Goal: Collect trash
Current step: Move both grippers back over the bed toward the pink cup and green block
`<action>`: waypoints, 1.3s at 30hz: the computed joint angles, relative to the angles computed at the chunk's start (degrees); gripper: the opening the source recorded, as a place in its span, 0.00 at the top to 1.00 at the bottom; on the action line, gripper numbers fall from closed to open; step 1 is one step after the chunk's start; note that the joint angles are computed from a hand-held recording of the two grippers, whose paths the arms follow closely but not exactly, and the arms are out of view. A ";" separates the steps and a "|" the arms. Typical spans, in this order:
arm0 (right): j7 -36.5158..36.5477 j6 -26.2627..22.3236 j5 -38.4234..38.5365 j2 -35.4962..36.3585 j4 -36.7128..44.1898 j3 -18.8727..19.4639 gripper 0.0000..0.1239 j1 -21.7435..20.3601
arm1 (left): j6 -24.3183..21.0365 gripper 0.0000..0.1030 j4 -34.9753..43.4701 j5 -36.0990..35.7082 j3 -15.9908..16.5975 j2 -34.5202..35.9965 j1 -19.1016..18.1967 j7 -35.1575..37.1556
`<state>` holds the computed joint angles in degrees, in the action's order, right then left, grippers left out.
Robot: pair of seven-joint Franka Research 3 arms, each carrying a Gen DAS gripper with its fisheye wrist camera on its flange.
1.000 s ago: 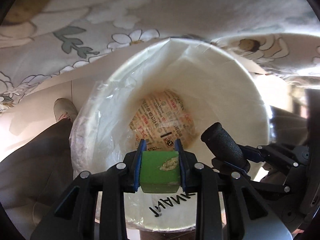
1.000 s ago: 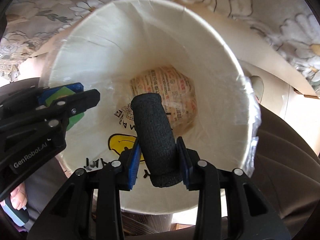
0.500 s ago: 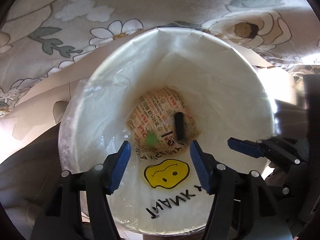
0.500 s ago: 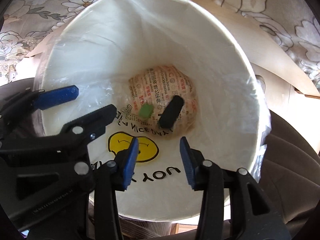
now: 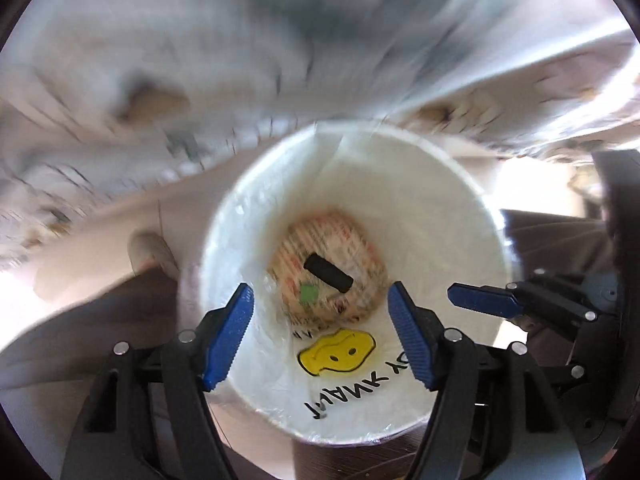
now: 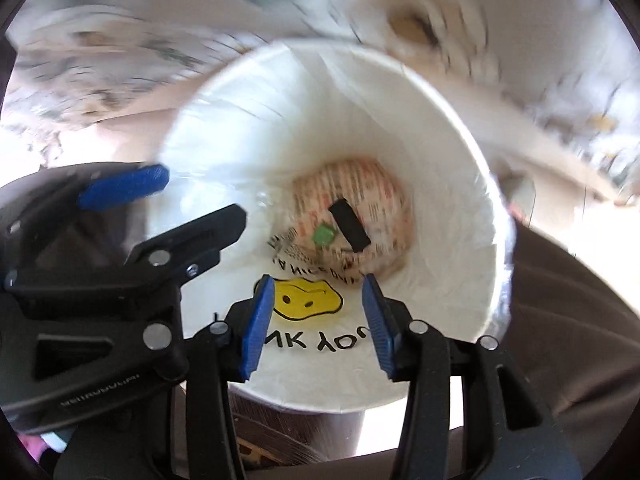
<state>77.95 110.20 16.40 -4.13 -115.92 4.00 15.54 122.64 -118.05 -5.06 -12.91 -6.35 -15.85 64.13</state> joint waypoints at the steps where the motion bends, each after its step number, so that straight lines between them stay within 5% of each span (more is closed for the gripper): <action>1: -0.89 0.64 0.57 -1.20 -0.24 -0.09 0.62 0.00 | 0.99 0.23 -0.59 1.69 -0.29 -1.40 -0.06 -0.04; 9: -3.47 3.91 -0.25 -8.60 0.27 -0.35 0.49 -0.66 | 1.31 0.16 -1.15 11.96 -0.70 -10.31 0.09 -0.37; 19: -4.89 2.99 2.48 -11.40 10.49 -1.49 0.47 -1.53 | -2.36 0.12 7.05 19.73 0.37 -15.17 4.05 -3.14; 29: -9.41 10.08 5.19 -7.61 21.18 -0.87 0.47 -0.33 | -3.33 0.11 20.89 27.41 1.93 -9.76 10.32 -4.64; 39: -8.03 10.97 5.89 6.07 37.65 0.42 0.46 1.08 | -1.97 0.11 33.66 25.10 4.84 0.57 13.07 -0.60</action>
